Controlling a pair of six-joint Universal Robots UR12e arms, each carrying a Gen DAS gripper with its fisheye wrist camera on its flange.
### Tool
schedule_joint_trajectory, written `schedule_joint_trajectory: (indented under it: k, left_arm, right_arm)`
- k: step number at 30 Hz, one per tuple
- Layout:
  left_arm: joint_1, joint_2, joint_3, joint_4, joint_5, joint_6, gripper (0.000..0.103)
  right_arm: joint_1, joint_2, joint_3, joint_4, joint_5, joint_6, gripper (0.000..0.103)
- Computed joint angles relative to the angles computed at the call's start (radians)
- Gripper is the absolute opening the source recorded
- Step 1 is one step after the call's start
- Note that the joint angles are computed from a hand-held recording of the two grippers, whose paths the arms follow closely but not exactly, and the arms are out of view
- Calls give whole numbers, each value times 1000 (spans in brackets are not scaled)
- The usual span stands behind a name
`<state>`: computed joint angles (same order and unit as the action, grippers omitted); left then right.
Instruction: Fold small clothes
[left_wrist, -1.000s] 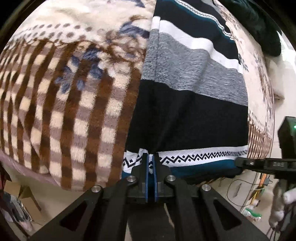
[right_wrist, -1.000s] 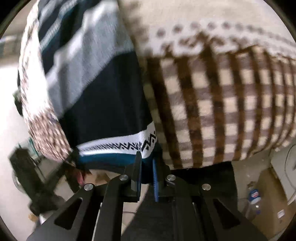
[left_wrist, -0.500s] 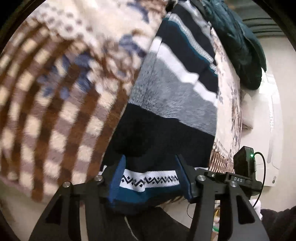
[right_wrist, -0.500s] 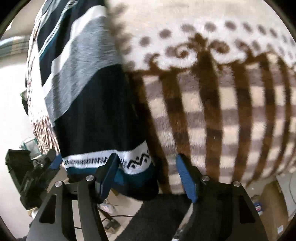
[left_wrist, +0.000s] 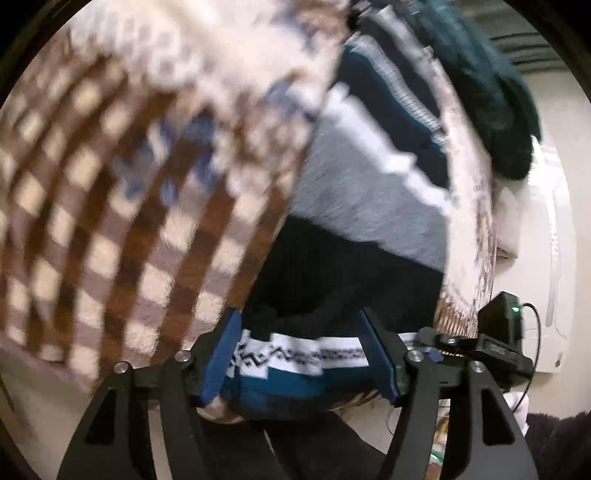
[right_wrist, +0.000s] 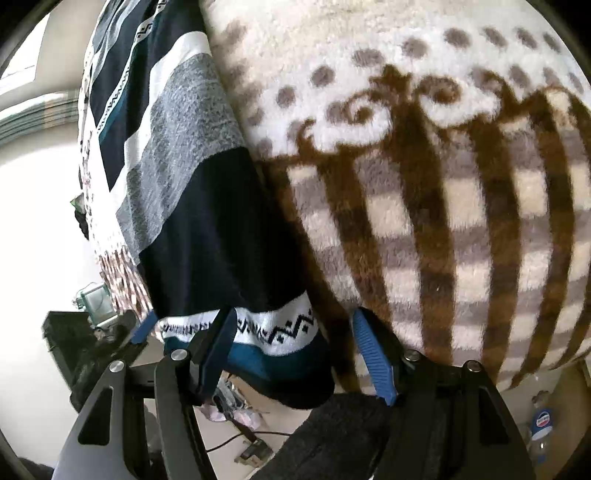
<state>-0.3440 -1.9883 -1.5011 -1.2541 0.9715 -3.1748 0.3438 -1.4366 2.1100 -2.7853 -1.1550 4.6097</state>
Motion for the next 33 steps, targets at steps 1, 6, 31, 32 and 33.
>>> schedule_joint_trajectory:
  k: [1, 6, 31, 32, 33]
  left_arm:
    - [-3, -10, 6, -22, 6, 3, 63]
    - [-23, -26, 24, -39, 27, 31, 67]
    - [-30, -121, 259, 296, -273, -227, 14]
    - [-34, -154, 307, 325, -284, -256, 14]
    - [-34, -173, 335, 339, -284, -269, 14]
  right_arm:
    - [2, 2, -2, 4, -5, -3, 68]
    - [18, 30, -29, 3, -9, -20, 68]
    - [-47, 6, -136, -235, -158, -13, 13]
    - [-60, 10, -156, -225, -166, -30, 13]
    - [-76, 15, -177, -223, -177, -46, 13]
